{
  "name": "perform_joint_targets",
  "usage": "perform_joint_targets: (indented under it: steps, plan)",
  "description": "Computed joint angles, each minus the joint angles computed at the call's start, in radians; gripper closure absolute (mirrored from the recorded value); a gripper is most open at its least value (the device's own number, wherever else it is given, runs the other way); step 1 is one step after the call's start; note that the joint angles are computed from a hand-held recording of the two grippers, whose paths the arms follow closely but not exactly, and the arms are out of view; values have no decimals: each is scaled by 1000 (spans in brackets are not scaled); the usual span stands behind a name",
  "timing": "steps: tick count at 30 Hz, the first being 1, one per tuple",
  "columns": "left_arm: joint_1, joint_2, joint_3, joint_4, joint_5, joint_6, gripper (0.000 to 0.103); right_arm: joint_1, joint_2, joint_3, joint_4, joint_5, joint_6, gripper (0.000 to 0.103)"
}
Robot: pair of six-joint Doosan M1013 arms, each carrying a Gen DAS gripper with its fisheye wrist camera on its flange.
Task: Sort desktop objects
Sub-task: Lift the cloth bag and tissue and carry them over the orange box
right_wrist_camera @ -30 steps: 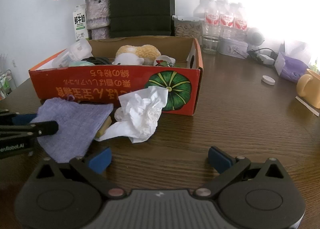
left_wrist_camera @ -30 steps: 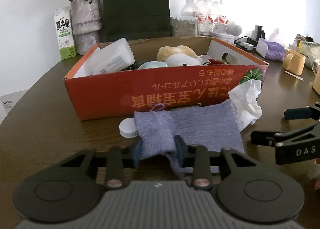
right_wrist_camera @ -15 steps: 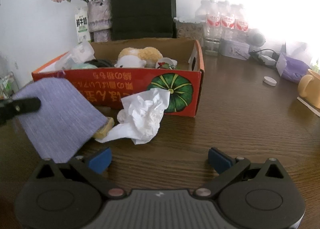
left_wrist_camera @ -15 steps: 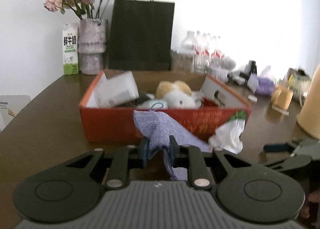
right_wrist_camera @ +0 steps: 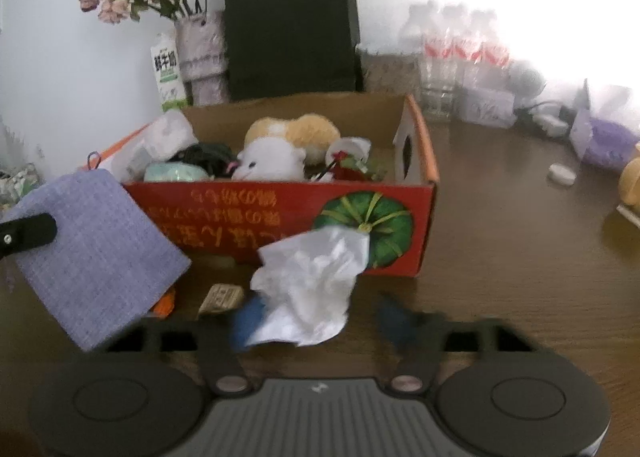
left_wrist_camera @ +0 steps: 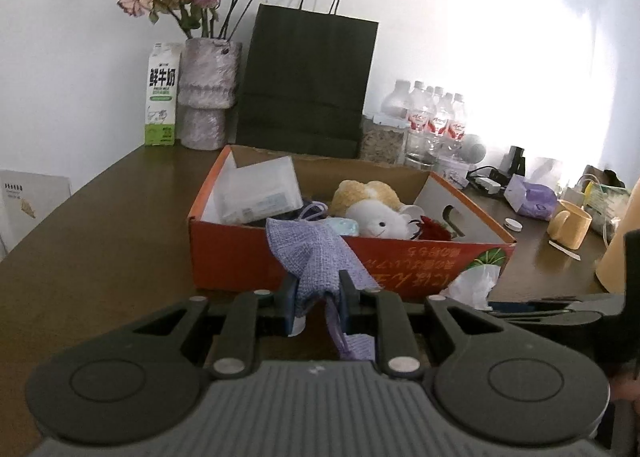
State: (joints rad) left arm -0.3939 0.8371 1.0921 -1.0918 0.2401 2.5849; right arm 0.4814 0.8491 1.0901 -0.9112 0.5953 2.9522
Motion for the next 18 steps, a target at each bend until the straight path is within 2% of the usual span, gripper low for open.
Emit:
perform_joint_targets:
  steps: [2, 5, 11, 18]
  plan:
    - [2, -1, 3, -19, 0, 17, 83, 4, -8, 17, -31, -9, 36, 78]
    - [5, -6, 10, -78, 2, 70, 83, 11, -26, 50, -98, -25, 110, 84]
    - [7, -18, 28, -217, 15, 208, 83, 22, -58, 100, -222, -38, 238, 90]
    - [7, -42, 54, -427, 27, 427, 83, 33, -86, 130, -358, -46, 344, 90]
